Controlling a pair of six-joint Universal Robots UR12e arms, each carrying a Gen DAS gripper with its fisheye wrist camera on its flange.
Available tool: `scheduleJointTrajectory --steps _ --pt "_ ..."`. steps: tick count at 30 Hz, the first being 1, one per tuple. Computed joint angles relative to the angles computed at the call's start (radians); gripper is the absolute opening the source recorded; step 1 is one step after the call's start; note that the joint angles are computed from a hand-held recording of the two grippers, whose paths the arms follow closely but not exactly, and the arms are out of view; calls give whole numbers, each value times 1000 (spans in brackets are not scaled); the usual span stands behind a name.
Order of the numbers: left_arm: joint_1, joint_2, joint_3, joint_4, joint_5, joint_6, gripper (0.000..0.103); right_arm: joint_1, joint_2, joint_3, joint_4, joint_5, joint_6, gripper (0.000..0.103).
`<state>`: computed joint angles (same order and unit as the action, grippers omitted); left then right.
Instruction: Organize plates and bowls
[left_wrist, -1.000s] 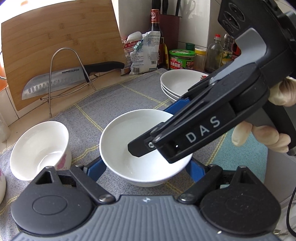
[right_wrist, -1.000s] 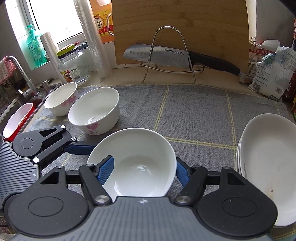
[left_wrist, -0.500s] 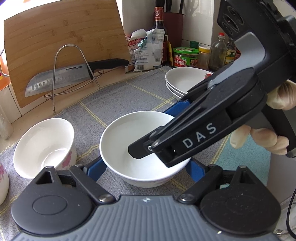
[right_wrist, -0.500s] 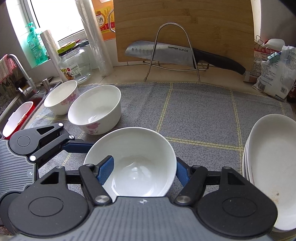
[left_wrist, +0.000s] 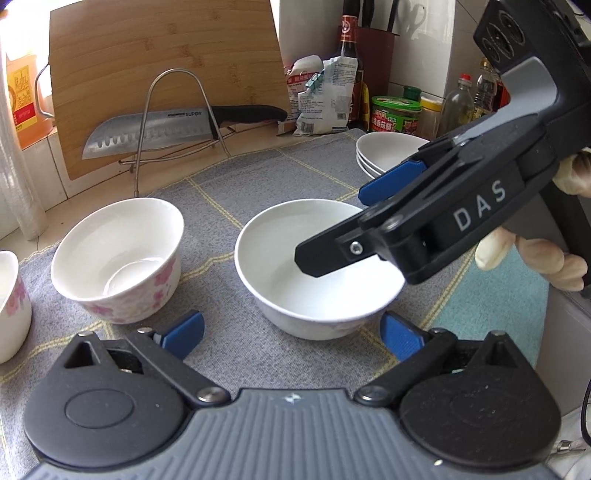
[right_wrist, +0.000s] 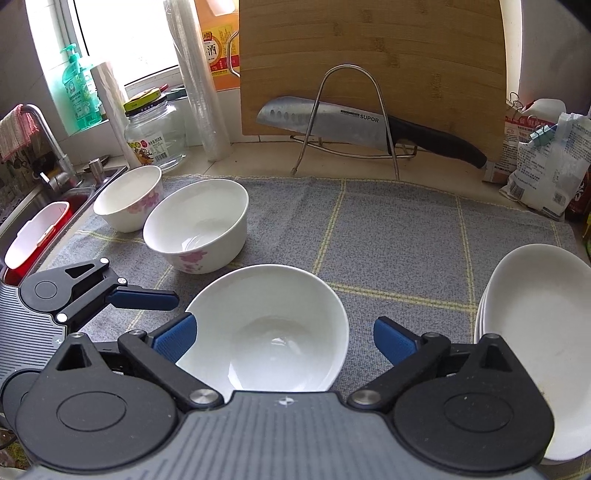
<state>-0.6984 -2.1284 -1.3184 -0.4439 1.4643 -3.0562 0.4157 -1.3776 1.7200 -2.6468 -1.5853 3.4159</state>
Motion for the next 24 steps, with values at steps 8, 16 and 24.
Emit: scheduleJointTrajectory --steps 8,16,24 --pt "-10 36 -34 -23 86 -70 101 9 4 -1 -49 -5 -103 103" --pt "-9 74 -52 -96 191 -166 101 2 20 -14 -91 37 -161 103" --pt "37 86 -73 -44 130 -158 101 42 38 -47 -65 -73 -152 103"
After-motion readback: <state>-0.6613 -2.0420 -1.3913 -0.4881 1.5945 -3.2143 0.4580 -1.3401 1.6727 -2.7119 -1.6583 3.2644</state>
